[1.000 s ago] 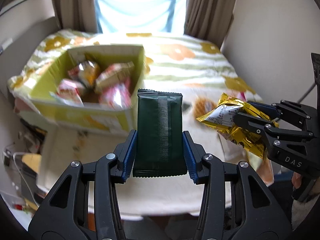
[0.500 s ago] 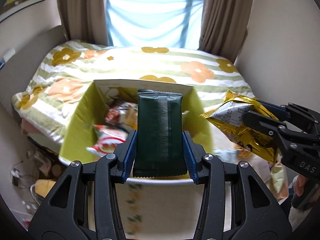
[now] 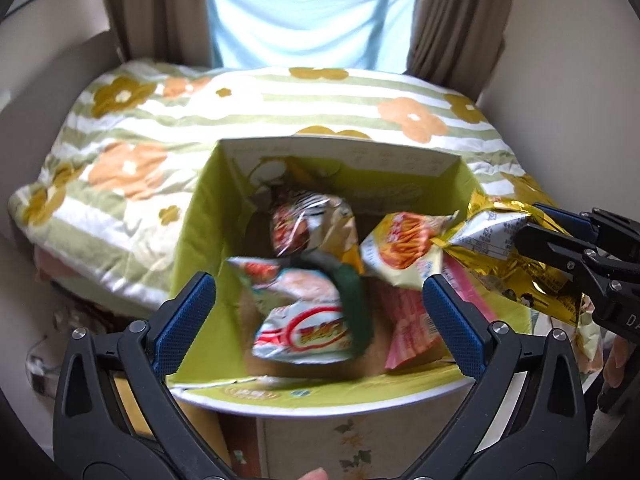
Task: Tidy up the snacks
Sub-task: 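Carry the green bar with the left tool while the right tool carries the yellow bag into the box, then open both tools over the box and withdraw toward the remaining snacks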
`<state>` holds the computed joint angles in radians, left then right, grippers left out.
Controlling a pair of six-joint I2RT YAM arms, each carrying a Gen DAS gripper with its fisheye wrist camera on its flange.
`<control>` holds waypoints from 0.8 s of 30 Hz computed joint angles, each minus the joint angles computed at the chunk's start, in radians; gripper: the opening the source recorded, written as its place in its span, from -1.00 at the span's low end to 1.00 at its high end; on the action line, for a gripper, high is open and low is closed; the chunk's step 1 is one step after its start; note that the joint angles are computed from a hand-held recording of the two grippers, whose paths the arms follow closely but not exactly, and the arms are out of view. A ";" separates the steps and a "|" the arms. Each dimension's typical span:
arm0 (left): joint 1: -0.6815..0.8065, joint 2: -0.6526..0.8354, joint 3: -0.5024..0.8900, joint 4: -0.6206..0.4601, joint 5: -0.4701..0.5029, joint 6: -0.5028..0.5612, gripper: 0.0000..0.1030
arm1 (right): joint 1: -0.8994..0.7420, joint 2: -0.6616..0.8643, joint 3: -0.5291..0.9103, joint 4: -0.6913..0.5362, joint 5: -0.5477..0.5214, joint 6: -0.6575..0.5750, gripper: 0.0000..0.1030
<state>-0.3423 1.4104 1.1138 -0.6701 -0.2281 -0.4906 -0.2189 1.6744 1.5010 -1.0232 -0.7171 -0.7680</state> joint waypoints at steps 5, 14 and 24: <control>0.033 -0.068 -0.064 -0.008 0.012 -0.037 0.99 | 0.028 0.015 -0.002 -0.007 0.009 -0.002 -0.46; 0.025 -0.130 -0.072 -0.060 -0.035 -0.084 0.99 | 0.052 0.027 0.018 -0.013 -0.012 -0.007 -0.46; -0.032 -0.108 0.013 -0.097 -0.055 -0.083 0.99 | -0.030 0.008 0.051 -0.054 -0.026 -0.041 -0.46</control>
